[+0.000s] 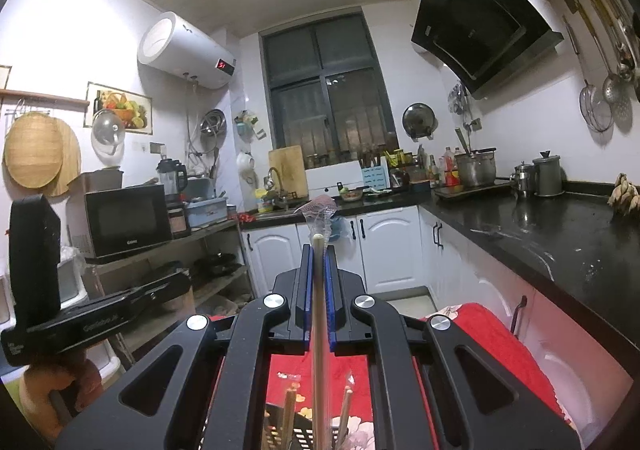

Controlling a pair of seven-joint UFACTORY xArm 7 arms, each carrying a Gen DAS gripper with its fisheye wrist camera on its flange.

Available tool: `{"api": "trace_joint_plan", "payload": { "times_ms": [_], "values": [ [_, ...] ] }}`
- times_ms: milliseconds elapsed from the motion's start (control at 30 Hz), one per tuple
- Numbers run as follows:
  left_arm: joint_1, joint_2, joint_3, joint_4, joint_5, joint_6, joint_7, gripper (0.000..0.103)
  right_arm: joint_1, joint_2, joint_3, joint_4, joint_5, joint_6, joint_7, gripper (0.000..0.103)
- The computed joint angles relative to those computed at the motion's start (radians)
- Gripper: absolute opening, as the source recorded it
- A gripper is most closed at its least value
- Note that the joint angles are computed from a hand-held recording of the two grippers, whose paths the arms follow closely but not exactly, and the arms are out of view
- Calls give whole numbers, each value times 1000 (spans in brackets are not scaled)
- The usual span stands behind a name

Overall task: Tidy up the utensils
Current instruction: 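Lower the chopsticks into the caddy compartments and open both tools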

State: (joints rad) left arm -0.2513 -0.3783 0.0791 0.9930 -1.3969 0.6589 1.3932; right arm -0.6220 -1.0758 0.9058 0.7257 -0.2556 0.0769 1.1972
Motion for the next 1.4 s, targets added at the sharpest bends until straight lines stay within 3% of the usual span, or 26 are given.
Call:
{"api": "trace_joint_plan", "payload": {
  "times_ms": [400, 500, 767, 900, 1000, 1400],
  "values": [
    [25, 15, 10, -28, -95, 36, 99, 3, -59, -1, 34, -1, 18, -34, 29, 6],
    [32, 25, 1, -29, -110, 45, 105, 2, -113, -43, 72, 7, 30, -32, 71, 6],
    [54, 56, -29, -60, -230, 46, 246, 3, -220, -155, 175, 37, 40, -11, 148, 6],
    [75, 64, -33, -84, -228, 60, 267, 3, -216, -102, 213, 46, 37, -5, 141, 6],
    [93, 84, -29, -75, -183, 84, 210, 3, -192, -76, 219, 43, 34, -2, 134, 6],
    [106, 74, -25, -103, -96, 105, 154, 4, -45, 7, 179, 23, 6, 77, 95, 19]
  ]
}}
